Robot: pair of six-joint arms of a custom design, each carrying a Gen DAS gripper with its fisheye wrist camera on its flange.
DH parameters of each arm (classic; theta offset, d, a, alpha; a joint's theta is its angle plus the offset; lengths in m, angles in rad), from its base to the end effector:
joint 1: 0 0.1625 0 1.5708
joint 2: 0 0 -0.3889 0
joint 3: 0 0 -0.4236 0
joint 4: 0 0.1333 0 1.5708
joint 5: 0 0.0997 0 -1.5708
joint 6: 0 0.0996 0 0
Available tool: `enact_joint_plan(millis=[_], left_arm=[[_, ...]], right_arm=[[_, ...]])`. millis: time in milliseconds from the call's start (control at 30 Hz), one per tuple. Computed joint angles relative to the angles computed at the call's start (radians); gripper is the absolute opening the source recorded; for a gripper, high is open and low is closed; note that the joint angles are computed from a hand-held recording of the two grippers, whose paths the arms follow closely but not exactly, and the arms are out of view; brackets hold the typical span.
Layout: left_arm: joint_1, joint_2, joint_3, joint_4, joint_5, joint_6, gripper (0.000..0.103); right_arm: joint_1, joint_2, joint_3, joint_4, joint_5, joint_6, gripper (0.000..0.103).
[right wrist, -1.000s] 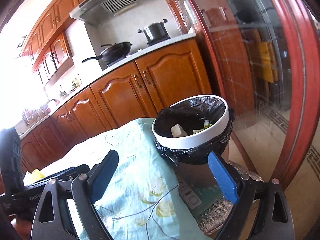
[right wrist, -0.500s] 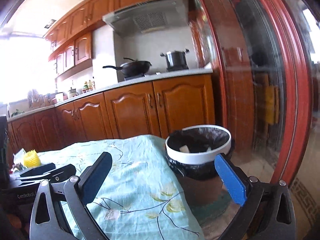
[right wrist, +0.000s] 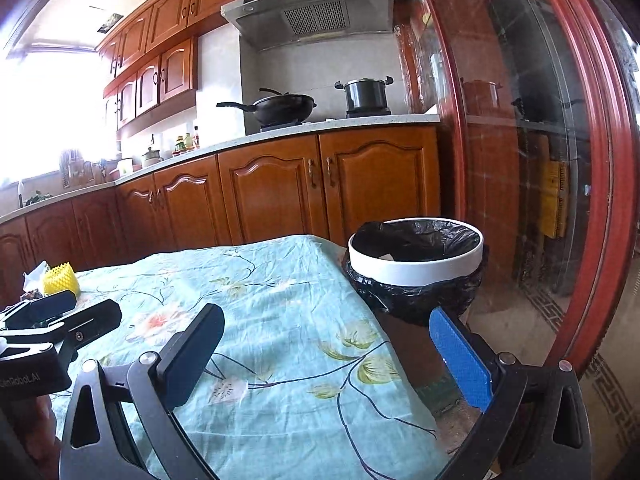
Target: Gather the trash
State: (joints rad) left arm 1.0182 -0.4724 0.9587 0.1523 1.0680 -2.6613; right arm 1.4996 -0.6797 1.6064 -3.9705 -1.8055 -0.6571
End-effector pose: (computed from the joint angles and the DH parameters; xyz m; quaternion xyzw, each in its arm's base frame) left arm -0.2296 -0.7177 0.0094 0.3300 0.8076 -0.4430 0.2063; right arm 0.0627 -0.6691 0.1580 0.1372 -0.7271 0.5924 0.3186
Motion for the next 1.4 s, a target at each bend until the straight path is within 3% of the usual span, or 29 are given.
enact_joint_plan(millis=[1400], left_arm=[[-0.015, -0.011, 0.021, -0.026, -0.056, 0.018, 0.103]], right_arm=[[0.009, -0.013, 0.025, -0.024, 0.031, -0.007, 0.103]])
